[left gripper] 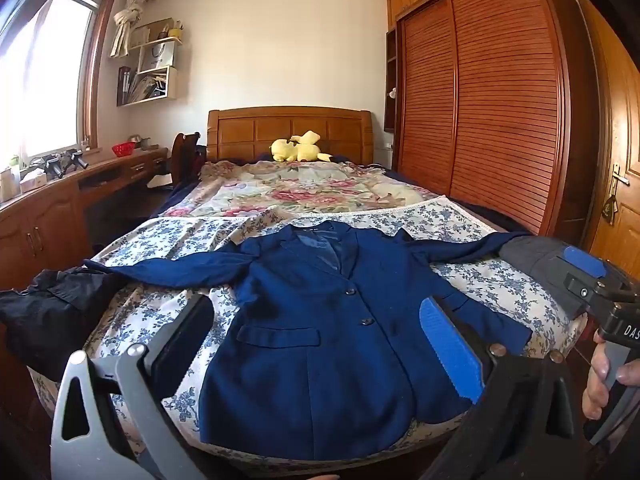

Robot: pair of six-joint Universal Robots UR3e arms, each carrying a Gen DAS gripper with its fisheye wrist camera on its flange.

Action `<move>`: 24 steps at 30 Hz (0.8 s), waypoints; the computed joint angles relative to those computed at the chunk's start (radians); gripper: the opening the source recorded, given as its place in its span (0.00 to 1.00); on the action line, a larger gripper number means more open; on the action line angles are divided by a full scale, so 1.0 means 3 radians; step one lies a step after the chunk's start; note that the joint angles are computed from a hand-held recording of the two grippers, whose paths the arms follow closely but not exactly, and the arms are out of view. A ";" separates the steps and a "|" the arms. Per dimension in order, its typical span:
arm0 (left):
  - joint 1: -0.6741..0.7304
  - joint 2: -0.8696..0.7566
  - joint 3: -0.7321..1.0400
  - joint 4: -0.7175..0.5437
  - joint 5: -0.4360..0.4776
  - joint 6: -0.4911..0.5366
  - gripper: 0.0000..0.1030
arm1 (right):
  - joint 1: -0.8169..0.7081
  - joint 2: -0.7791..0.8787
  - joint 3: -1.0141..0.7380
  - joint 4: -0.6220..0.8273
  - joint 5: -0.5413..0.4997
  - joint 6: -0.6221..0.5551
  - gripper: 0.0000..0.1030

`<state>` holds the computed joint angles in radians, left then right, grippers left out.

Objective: Fold large clothes

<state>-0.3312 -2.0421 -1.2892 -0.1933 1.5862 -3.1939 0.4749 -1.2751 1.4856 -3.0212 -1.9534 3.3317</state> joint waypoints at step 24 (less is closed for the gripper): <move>-0.0022 0.0057 -0.0082 0.0054 0.0031 -0.0007 1.00 | 0.0032 0.0041 -0.0056 0.0018 -0.0018 -0.0001 1.00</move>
